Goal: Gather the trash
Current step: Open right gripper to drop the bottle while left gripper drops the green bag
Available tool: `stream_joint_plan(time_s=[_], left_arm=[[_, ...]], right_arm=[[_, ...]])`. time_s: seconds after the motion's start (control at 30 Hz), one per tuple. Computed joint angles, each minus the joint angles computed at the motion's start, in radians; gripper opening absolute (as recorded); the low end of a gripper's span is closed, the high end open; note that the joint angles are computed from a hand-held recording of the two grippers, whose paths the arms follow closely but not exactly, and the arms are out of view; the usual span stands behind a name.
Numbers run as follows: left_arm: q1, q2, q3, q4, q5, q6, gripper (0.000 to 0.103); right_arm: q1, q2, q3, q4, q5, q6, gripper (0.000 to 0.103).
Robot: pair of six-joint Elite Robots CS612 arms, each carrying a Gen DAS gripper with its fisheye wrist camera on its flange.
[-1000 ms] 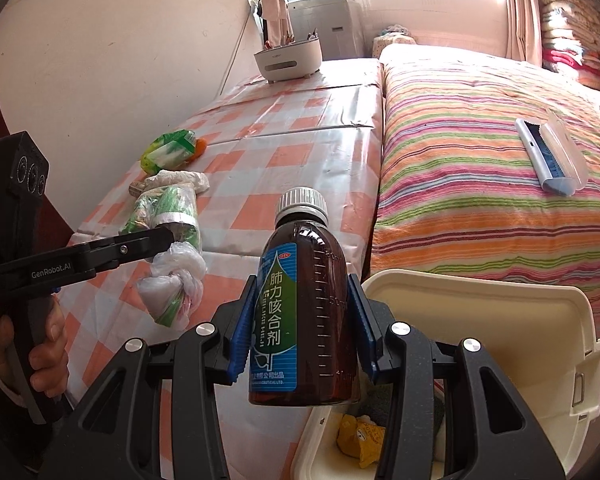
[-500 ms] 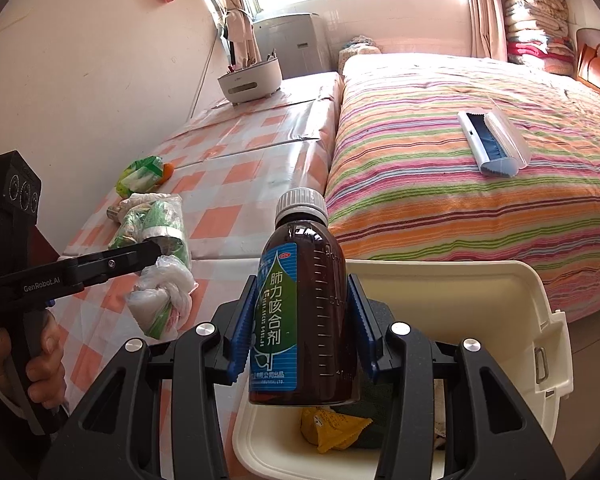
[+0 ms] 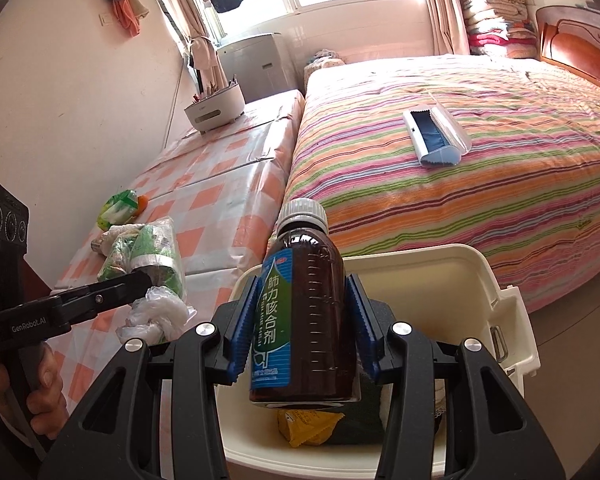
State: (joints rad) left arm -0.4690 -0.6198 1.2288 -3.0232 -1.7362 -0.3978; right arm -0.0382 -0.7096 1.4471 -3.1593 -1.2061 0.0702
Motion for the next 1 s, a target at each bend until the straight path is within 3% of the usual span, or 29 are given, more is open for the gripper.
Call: stream_joint_plan(time_s=[0.5, 1.0], left_arm=[[-0.021, 0.016, -0.038, 0.036, -0.025, 0.05, 0.037], [-0.036, 0.025, -0.052, 0.069, -0.02, 0.11, 0.039]], right_arm=[[-0.022, 0.0, 0.028, -0.157, -0.003, 0.127, 0.044], [-0.026, 0.003, 0.034, -0.183, -0.013, 0.168, 0.048]])
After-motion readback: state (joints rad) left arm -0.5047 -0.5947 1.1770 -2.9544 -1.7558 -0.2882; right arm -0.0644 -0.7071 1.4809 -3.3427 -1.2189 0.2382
